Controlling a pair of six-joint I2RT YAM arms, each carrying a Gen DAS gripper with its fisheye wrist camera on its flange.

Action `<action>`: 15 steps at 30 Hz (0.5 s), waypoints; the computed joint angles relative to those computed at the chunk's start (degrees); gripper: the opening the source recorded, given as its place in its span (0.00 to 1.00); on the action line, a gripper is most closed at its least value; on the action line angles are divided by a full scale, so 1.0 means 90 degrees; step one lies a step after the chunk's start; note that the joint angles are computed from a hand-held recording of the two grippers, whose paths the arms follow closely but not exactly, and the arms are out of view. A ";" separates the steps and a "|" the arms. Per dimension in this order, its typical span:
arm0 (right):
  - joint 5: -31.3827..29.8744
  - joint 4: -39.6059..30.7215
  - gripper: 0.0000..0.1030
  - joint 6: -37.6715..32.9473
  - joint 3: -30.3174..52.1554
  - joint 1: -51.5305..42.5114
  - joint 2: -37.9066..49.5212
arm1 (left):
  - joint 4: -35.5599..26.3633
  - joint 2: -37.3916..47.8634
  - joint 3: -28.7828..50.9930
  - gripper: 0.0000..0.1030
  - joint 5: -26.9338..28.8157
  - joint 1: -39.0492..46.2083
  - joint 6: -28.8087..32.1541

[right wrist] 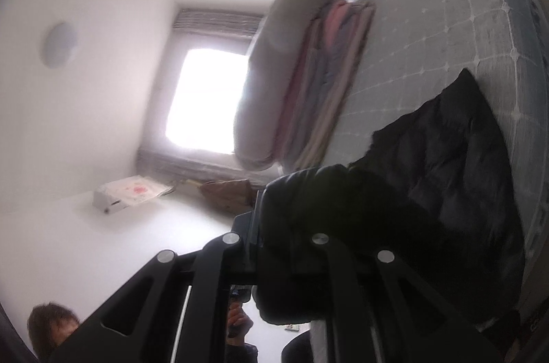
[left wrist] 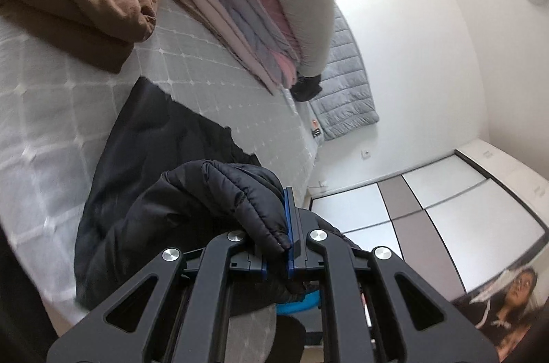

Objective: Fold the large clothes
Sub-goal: 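Fold the held hem over toward the collar with both tools, then open them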

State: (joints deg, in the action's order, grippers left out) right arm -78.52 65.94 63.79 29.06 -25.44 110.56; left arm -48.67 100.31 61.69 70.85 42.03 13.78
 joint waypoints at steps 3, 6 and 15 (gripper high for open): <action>0.0623 -0.1393 0.11 -0.0683 0.1007 0.0324 0.0677 | 0.1629 0.0593 0.0366 0.06 -0.0237 -0.0634 -0.1636; 0.1166 -0.2514 0.11 -0.1184 0.1966 0.0546 0.1361 | 0.2909 0.1373 0.0844 0.06 -0.0622 -0.1195 -0.2836; 0.1795 -0.5910 0.12 -0.2150 0.5132 0.1019 0.3635 | 0.3065 0.3963 0.3084 0.10 -0.2223 -0.2064 -0.3981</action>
